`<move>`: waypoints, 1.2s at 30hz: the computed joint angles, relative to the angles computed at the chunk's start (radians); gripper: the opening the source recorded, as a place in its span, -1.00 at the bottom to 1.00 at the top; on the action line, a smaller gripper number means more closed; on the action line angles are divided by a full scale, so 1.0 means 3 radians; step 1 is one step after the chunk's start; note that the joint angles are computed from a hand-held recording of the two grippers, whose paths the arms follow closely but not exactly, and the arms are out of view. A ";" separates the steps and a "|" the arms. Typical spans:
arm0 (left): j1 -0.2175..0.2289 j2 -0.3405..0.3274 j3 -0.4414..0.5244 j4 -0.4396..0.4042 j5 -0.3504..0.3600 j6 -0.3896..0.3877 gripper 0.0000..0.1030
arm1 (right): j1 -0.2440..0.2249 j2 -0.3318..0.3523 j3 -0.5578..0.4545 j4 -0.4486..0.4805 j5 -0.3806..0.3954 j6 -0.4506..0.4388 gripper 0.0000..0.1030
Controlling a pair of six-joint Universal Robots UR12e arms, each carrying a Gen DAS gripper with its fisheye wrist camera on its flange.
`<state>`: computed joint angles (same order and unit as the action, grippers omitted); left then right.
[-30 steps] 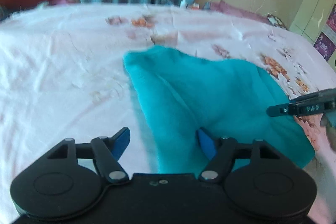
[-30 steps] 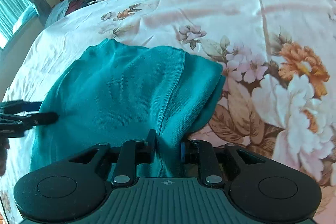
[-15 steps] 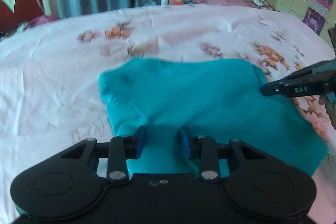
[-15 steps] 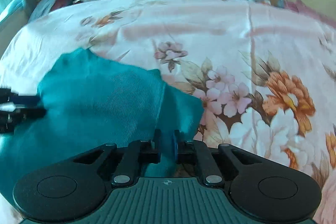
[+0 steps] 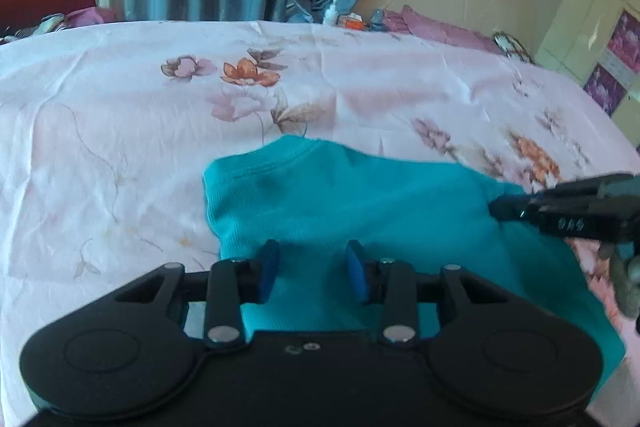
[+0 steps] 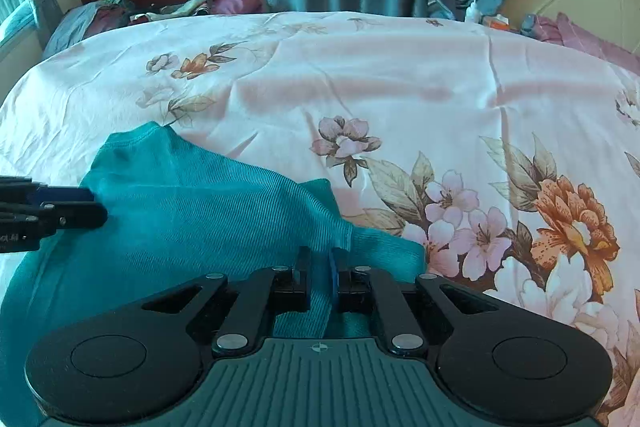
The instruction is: Fold small clothes
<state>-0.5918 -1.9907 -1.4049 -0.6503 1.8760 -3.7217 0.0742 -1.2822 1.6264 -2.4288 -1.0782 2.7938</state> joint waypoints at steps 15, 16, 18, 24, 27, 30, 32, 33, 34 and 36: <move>0.0081 -0.0228 0.0375 -0.0200 0.0125 0.0078 -0.32 | 0.0062 0.0175 -0.0225 -0.0150 -0.0174 0.0756 -0.82; 0.0052 -0.0208 0.0348 -0.0176 0.0172 0.0030 -0.32 | 0.0051 0.0154 -0.0196 -0.0224 -0.0121 0.0761 -0.82; -0.0023 -0.0170 0.0304 -0.0186 0.0305 -0.0104 -0.32 | 0.0042 0.0105 -0.0143 -0.0266 0.0082 0.0689 -0.82; -0.0134 -0.0221 0.0395 -0.0552 0.0615 -0.0263 -0.25 | 0.0149 0.0100 -0.0080 -0.0325 -0.0158 0.0339 -0.82; -0.0193 -0.0135 0.0339 -0.0498 0.0697 -0.0268 -0.28 | 0.0052 -0.0022 -0.0003 -0.0366 -0.0110 0.0415 -0.82; -0.0352 -0.0046 0.0246 -0.0446 0.0862 -0.0216 -0.24 | -0.0131 -0.0255 0.0178 -0.0034 0.0392 -0.0069 -0.82; -0.0433 -0.0007 0.0190 -0.0421 0.0852 -0.0330 -0.24 | -0.0203 -0.0444 0.0364 0.0159 0.0509 -0.0460 -0.82; -0.0486 -0.0007 0.0187 -0.0453 0.0928 -0.0356 -0.24 | -0.0228 -0.0517 0.0438 0.0252 0.0525 -0.0611 -0.82; -0.0540 -0.0014 0.0194 -0.0508 0.1023 -0.0376 -0.26 | -0.0261 -0.0597 0.0525 0.0324 0.0487 -0.0733 -0.82; -0.0619 0.0002 0.0129 -0.0440 0.1131 -0.0446 -0.27 | -0.0328 -0.0694 0.0666 0.0335 0.0456 -0.0807 -0.82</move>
<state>-0.7775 -1.9900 -1.3663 -0.7822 2.2152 -3.8556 -0.0242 -1.4903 1.8261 -2.3282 -0.9415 2.5518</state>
